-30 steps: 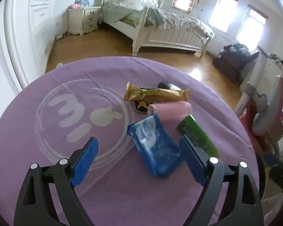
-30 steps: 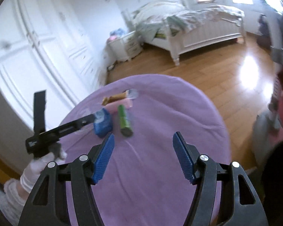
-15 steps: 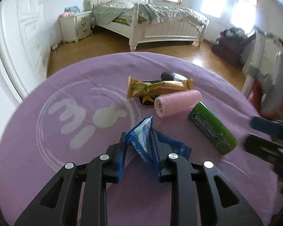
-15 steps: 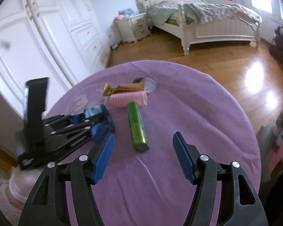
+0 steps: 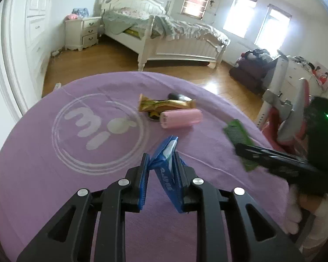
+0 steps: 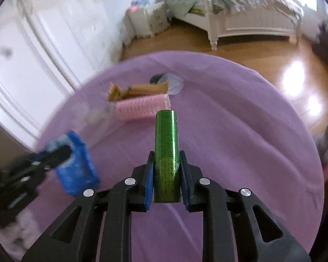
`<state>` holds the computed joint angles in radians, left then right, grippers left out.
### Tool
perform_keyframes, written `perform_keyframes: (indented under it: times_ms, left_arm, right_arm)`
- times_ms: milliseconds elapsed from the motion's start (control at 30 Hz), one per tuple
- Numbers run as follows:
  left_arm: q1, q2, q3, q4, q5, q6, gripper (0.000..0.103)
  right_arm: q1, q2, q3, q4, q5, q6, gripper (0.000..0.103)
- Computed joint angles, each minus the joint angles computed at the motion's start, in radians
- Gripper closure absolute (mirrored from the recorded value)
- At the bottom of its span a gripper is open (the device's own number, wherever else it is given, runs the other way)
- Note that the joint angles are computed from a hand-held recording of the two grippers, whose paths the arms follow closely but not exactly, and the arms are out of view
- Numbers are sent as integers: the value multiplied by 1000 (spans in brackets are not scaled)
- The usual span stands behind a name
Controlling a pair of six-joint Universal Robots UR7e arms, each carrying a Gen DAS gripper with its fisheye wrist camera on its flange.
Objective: Collect trash
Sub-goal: 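Carry both items over the black bin and open both tools to drop them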
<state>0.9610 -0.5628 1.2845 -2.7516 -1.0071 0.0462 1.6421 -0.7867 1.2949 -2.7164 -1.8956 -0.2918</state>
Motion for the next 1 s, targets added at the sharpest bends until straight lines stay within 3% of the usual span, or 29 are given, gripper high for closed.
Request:
perform_keyframes:
  times_ms: [67,267,567,867,1000]
  left_arm:
    - [-15,-4,19,-28,-11,13,82]
    - [-59,10,47,-95,-67,18,82]
    - [-125,75,31,-110,-184,-3,81]
    - [-180,225,-176,50,-388,46,82]
    - [-207,314,-295,141,-430,59,82]
  right_arm:
    - [-28,-101,127,-77,104,41,82]
    - [-101,-337,443,-329,248,160,82]
    - [-199,-554,668,-488,283,228,82]
    - [-311,-697,764,-572,332,270,82]
    - [-369,-759,800,-607,325,280,82]
